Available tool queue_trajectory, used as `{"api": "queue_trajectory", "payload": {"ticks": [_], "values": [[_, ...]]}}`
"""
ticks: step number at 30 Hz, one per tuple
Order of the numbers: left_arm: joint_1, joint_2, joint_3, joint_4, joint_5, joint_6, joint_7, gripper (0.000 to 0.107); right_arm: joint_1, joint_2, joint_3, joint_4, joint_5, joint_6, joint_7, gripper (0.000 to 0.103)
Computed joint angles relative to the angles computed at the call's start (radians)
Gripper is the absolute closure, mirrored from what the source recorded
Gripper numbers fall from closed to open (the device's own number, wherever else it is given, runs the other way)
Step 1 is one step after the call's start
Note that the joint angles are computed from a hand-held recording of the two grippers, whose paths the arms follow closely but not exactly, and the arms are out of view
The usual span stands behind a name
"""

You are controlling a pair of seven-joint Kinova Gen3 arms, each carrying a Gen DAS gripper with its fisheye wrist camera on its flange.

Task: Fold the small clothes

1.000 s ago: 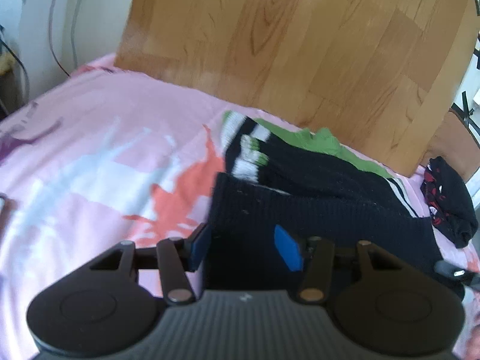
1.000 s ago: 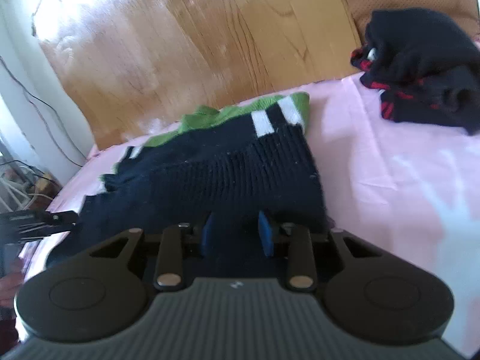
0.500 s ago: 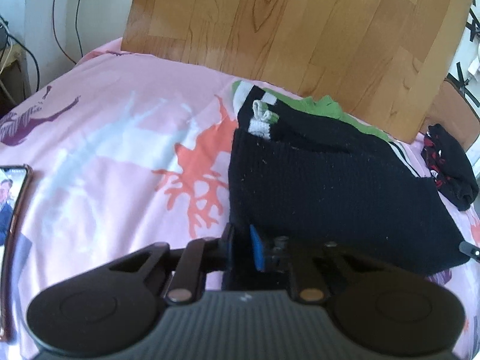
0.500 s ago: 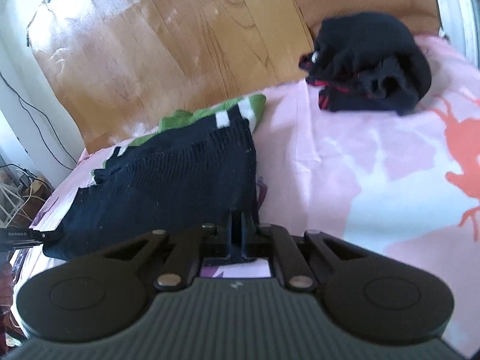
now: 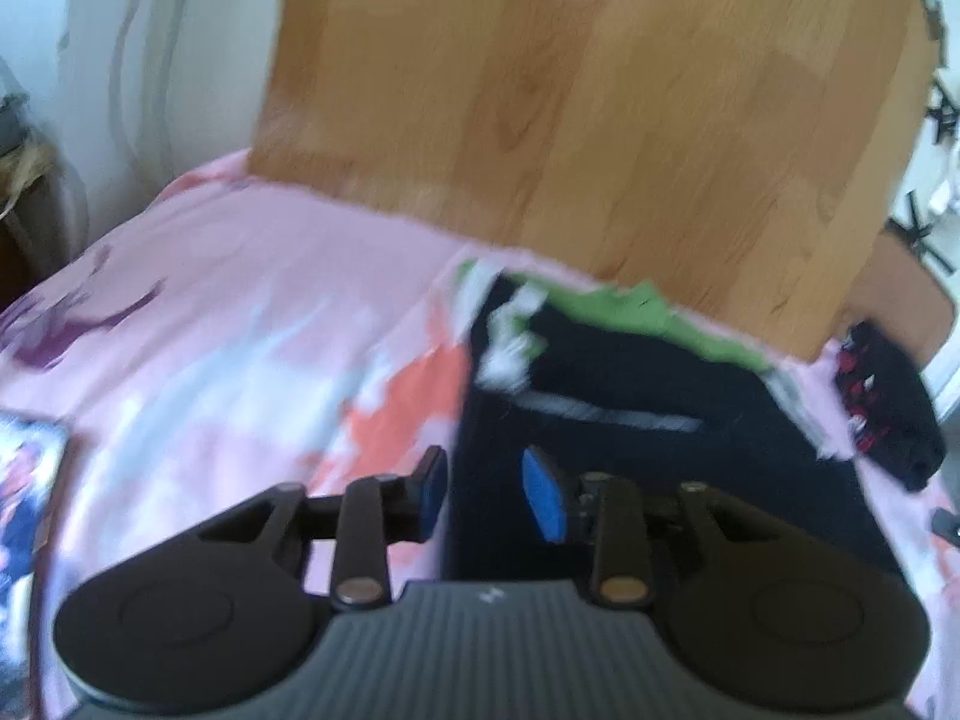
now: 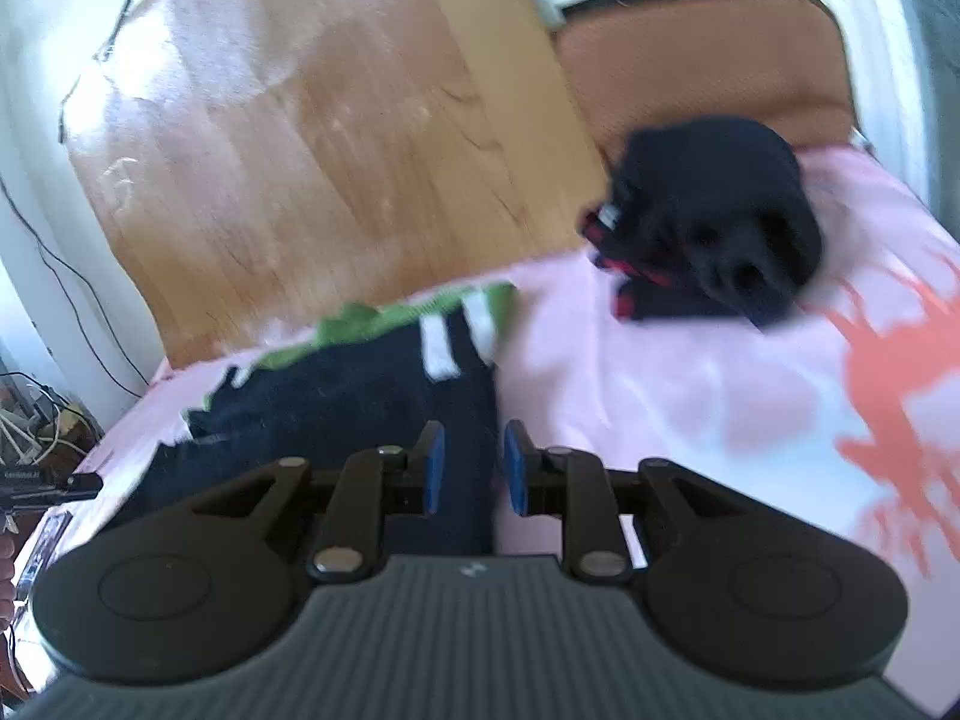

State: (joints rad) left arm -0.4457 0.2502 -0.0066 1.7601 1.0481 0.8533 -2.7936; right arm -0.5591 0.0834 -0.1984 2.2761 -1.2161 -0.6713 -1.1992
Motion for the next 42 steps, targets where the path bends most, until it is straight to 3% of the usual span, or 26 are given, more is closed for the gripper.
{"api": "queue_trajectory", "payload": {"ticks": [3, 6, 9, 12, 14, 16, 18, 21, 23, 29, 35, 38, 42], "values": [[0.054, 0.012, 0.036, 0.012, 0.044, -0.072, -0.036, 0.066, 0.073, 0.074, -0.027, -0.062, 0.122, 0.038, -0.059, 0.076], [0.121, 0.047, 0.055, 0.011, 0.059, -0.136, -0.061, 0.066, 0.039, 0.144, 0.079, -0.122, 0.244, 0.128, -0.152, 0.076], [0.165, 0.088, 0.041, 0.044, 0.119, -0.178, -0.149, 0.066, 0.0, 0.203, 0.148, -0.128, 0.329, 0.128, -0.253, 0.076], [0.09, 0.067, 0.16, 0.11, 0.16, -0.286, -0.271, 0.064, 0.096, 0.196, 0.06, -0.082, 0.421, 0.096, -0.375, 0.075], [0.081, 0.06, 0.202, 0.139, 0.204, -0.344, -0.352, 0.058, 0.189, 0.194, -0.03, -0.062, 0.462, 0.076, -0.456, 0.075], [0.125, 0.048, 0.172, 0.161, 0.249, -0.37, -0.424, 0.054, 0.235, 0.196, -0.066, -0.05, 0.52, 0.067, -0.538, 0.075], [0.169, 0.046, 0.115, 0.158, 0.262, -0.352, -0.438, 0.053, 0.206, 0.194, -0.029, -0.04, 0.563, 0.061, -0.593, 0.075], [0.171, 0.052, 0.1, 0.147, 0.249, -0.324, -0.414, 0.052, 0.074, 0.182, 0.105, -0.044, 0.537, 0.084, -0.577, 0.074], [0.176, 0.052, 0.097, 0.147, 0.251, -0.328, -0.418, 0.052, 0.024, 0.178, 0.145, -0.051, 0.496, 0.091, -0.53, 0.072], [0.181, 0.051, 0.094, 0.152, 0.262, -0.333, -0.432, 0.051, -0.016, 0.199, 0.16, -0.086, 0.403, 0.088, -0.397, 0.066], [0.181, 0.051, 0.091, 0.164, 0.304, -0.335, -0.473, 0.052, -0.001, 0.201, 0.147, -0.084, 0.411, 0.083, -0.401, 0.066], [0.191, 0.046, 0.086, 0.181, 0.356, -0.352, -0.523, 0.052, -0.002, 0.202, 0.146, -0.085, 0.407, 0.082, -0.394, 0.066], [0.227, 0.027, 0.062, 0.227, 0.511, -0.397, -0.671, 0.057, 0.0, 0.202, 0.144, -0.085, 0.412, 0.081, -0.396, 0.066]]}}
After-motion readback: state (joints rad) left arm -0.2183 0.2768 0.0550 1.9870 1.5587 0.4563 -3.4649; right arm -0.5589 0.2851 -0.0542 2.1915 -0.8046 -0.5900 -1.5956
